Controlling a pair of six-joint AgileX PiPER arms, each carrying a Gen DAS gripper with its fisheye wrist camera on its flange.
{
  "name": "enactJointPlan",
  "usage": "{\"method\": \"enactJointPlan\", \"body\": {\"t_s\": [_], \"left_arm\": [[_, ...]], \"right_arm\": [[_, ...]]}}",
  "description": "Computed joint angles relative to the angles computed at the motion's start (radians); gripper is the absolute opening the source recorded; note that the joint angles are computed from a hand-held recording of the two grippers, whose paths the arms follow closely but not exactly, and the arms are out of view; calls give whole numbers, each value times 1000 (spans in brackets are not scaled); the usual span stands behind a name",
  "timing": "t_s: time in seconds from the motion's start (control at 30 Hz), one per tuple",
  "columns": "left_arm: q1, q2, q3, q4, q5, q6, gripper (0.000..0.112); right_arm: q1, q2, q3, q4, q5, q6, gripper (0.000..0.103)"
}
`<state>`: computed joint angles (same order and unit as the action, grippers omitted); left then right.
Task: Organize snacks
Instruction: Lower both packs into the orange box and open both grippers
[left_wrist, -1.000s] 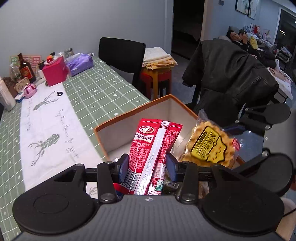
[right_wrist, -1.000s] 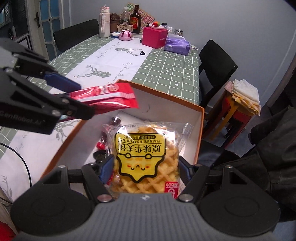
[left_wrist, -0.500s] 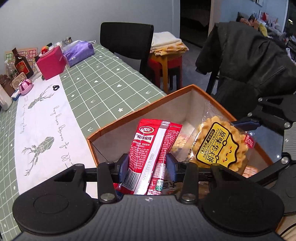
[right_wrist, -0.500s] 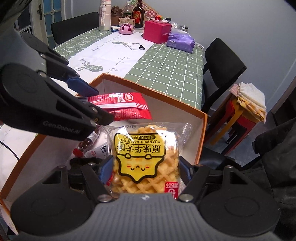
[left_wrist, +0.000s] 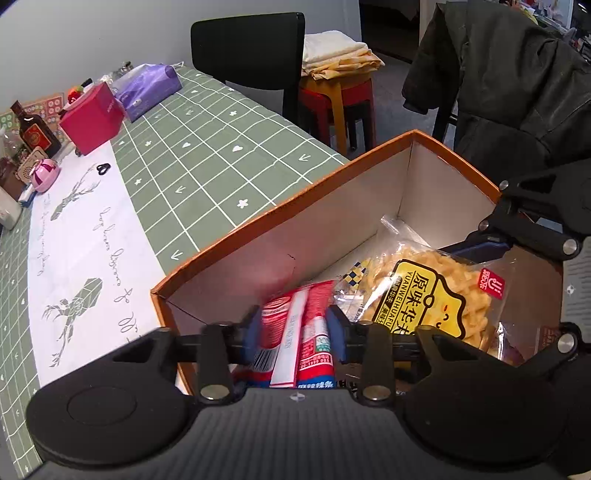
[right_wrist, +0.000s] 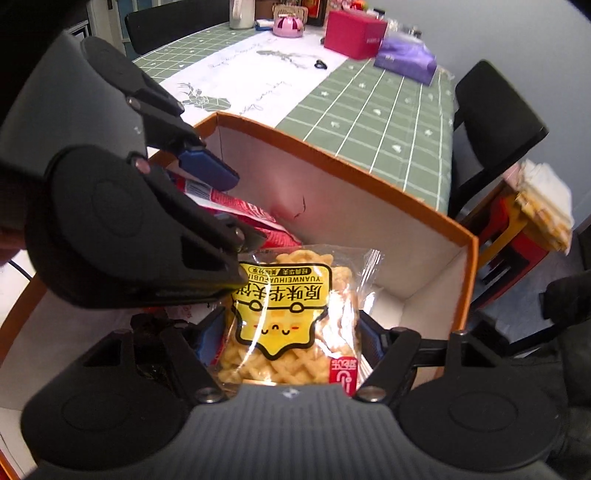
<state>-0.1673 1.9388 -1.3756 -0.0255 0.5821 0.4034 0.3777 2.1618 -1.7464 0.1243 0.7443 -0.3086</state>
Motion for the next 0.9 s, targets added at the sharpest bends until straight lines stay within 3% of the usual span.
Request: {"method": "enactJointPlan", "body": {"t_s": [0.2,0.5,0.57,0.7,0.9], "left_arm": [[14,18,-1,-21,28,54,38],[47,-50,38,-118,79,160,40],[59,-78,65,-143,75,196,49],[76,-142,126,-171,56,258,54],[118,-231,197,-249,61,374,64]], "right_arm": [[-4,49,-68,49,90,-42,73],[22,12,-18,2,98,-8,75],[34,-8,9,-20,86,13,78],[54,-44,45,-50,88,56,95],[83,-96,55,-76,123,117,97]]}}
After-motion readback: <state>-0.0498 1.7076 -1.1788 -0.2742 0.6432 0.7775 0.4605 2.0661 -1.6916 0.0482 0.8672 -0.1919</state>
